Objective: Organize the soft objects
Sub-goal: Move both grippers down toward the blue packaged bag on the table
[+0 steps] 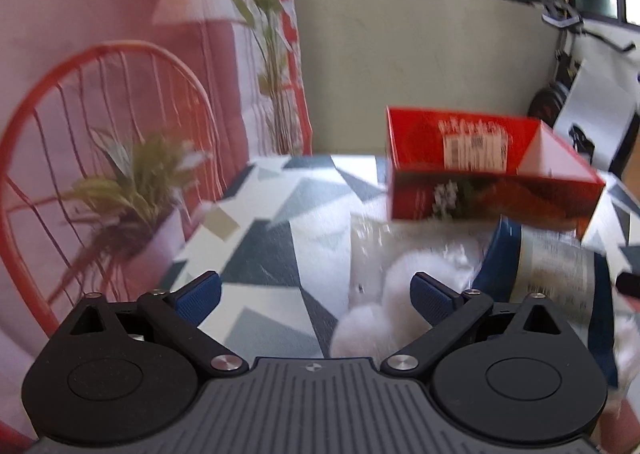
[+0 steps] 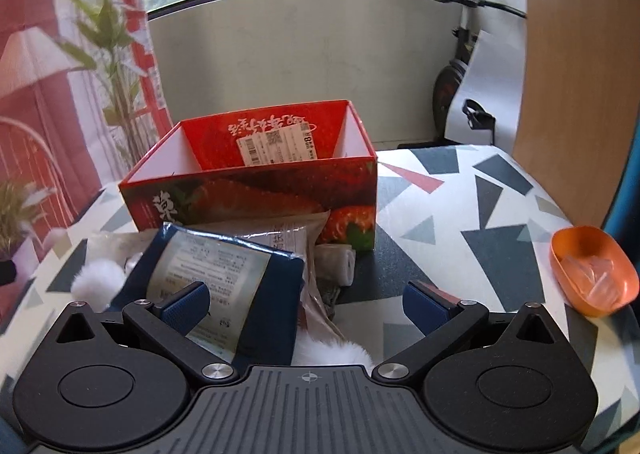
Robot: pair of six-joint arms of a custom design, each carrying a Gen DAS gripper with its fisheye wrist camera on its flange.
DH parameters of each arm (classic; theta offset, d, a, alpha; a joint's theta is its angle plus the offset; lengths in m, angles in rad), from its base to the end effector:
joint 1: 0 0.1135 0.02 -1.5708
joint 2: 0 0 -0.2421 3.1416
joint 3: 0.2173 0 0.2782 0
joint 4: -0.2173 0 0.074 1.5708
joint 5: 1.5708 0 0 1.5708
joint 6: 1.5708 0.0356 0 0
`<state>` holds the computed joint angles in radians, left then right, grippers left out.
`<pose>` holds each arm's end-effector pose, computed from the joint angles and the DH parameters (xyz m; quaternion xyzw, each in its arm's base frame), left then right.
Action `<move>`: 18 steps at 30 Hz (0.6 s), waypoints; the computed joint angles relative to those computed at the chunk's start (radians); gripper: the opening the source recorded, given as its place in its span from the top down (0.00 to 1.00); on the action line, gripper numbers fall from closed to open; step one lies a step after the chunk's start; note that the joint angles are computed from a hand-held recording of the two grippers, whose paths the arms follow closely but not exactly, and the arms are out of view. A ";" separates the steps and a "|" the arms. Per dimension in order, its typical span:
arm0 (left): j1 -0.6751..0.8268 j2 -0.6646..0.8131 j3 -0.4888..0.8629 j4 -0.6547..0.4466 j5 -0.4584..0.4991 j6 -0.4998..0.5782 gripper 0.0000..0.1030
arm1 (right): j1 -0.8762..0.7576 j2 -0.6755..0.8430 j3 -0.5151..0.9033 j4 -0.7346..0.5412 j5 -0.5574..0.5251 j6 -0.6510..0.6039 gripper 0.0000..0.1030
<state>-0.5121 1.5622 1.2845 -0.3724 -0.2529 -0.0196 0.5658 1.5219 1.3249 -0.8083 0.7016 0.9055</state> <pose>0.3373 -0.1794 0.2731 0.1623 0.8756 -0.0068 0.4549 0.2998 0.1632 0.2755 0.2469 0.8726 -0.0688 0.4157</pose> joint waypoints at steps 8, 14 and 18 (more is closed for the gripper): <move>0.000 0.043 0.014 -0.029 0.057 0.010 0.04 | -0.035 -0.046 -0.070 0.074 -0.118 -0.038 0.05; 0.015 0.079 0.044 -0.075 0.145 -0.024 0.17 | -0.044 -0.051 -0.095 0.119 -0.152 -0.058 0.09; 0.018 0.083 0.045 -0.072 0.150 -0.028 0.25 | -0.048 -0.047 -0.096 0.123 -0.170 -0.066 0.19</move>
<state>-0.4946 1.6457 1.3299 -0.4443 -0.1029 -0.0472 0.5175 1.4745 1.2292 -0.6851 0.5313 0.8398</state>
